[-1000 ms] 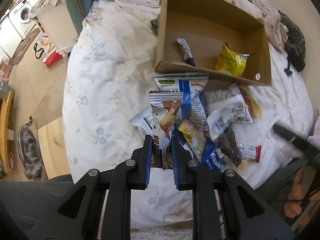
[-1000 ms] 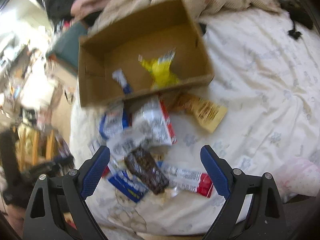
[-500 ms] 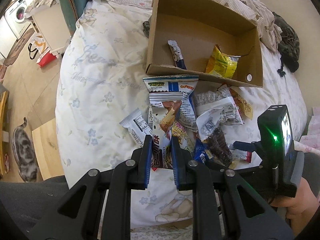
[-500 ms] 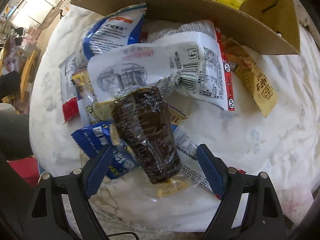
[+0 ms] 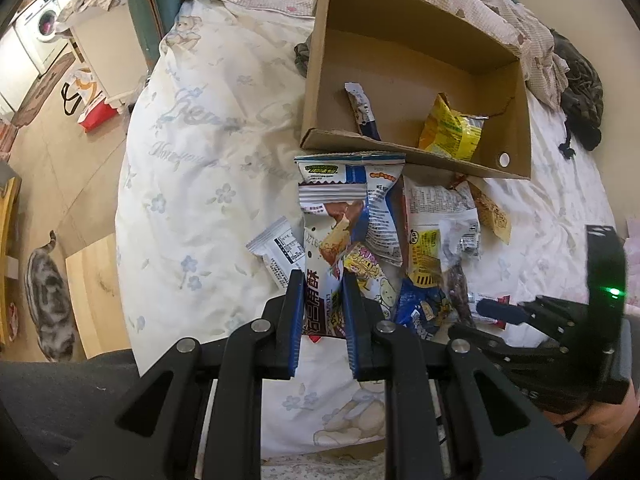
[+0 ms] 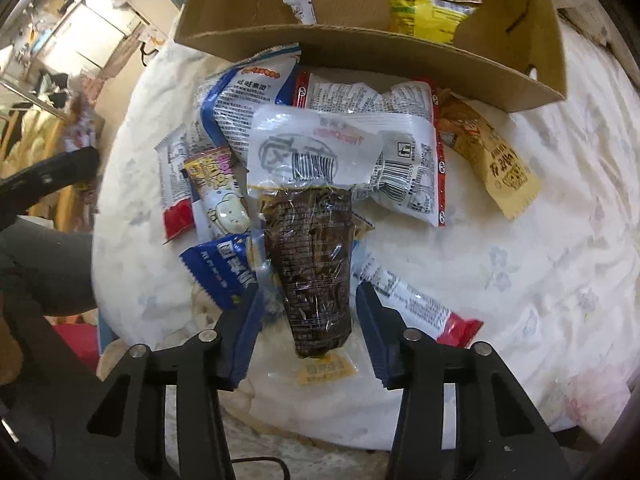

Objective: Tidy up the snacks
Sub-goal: 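Grasp the dark chocolate packet with the right tool while the left tool holds its bar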

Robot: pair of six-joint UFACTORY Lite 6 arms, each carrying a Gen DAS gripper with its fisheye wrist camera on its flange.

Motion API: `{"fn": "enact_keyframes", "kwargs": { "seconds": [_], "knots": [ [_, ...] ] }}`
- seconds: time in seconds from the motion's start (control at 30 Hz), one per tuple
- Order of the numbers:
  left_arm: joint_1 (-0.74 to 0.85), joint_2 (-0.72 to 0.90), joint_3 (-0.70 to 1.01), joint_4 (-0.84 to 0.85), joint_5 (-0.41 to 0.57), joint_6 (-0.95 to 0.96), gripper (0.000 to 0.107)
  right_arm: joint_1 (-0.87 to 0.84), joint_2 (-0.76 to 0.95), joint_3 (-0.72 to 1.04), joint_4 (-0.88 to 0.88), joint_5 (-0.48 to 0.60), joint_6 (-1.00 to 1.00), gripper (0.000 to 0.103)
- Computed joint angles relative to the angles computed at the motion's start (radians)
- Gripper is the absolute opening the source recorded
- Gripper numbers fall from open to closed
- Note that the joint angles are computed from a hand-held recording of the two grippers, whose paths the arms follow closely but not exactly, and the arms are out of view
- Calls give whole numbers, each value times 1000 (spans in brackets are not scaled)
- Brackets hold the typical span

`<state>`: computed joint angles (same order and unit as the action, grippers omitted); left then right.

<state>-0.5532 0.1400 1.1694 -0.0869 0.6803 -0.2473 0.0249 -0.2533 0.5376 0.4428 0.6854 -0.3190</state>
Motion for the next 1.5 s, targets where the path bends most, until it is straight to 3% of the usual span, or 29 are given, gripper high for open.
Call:
{"fn": "enact_keyframes", "kwargs": {
  "seconds": [0.1, 0.13, 0.3, 0.43, 0.6, 0.7, 0.77, 0.83, 0.9, 0.93, 1.0, 1.03, 1.07, 1.17, 1.33, 1.43, 1.5],
  "knots": [
    [-9, 2, -2, 28, -7, -23, 15, -109, -54, -24, 69, 75, -115, 45],
    [-13, 3, -2, 37, -8, -31, 15, -147, -78, -39, 98, 107, -155, 20],
    [-27, 1, -7, 67, -14, -64, 15, -212, -146, -58, 98, 170, -190, 22],
    [-36, -4, -12, 99, -19, -86, 15, -136, -75, -37, 121, 90, -153, 22],
    [-27, -16, -27, 109, -23, -87, 15, -59, -42, -19, 9, -3, -3, 22],
    [-12, -16, -29, 93, -22, -75, 15, -134, -81, -28, 20, 27, -18, 20],
    [-7, -9, -23, 74, -20, -64, 15, -213, -112, -27, 32, 54, -45, 9],
    [-10, -1, -14, 54, -18, -50, 15, -302, -119, -26, 65, 73, -88, 9],
    [-25, 4, -5, 51, -20, -49, 15, -335, -92, -11, 47, 69, -66, 16],
    [-33, 6, -1, 54, -20, -52, 15, -353, -64, -7, 58, 73, -71, 24],
    [-47, 6, 4, 60, -24, -55, 15, -377, 41, 10, 96, 86, -82, 42],
    [-51, 6, 6, 64, -25, -55, 15, -369, 69, 12, 94, 67, -60, 62],
    [-54, 4, 5, 67, -26, -57, 15, -346, 85, 11, 72, 42, -23, 70],
    [-49, -3, 1, 57, -26, -49, 15, -252, 130, 20, 11, -14, 72, 70],
    [-37, -11, -1, 25, -24, -26, 15, 9, 218, 53, -298, -140, 467, 74],
    [-42, -11, 0, 34, -26, -30, 15, 151, 249, 73, -532, -176, 733, 67],
    [-42, -11, -2, 34, -25, -31, 15, 181, 236, 72, -560, -176, 770, 62]
  ]
}}
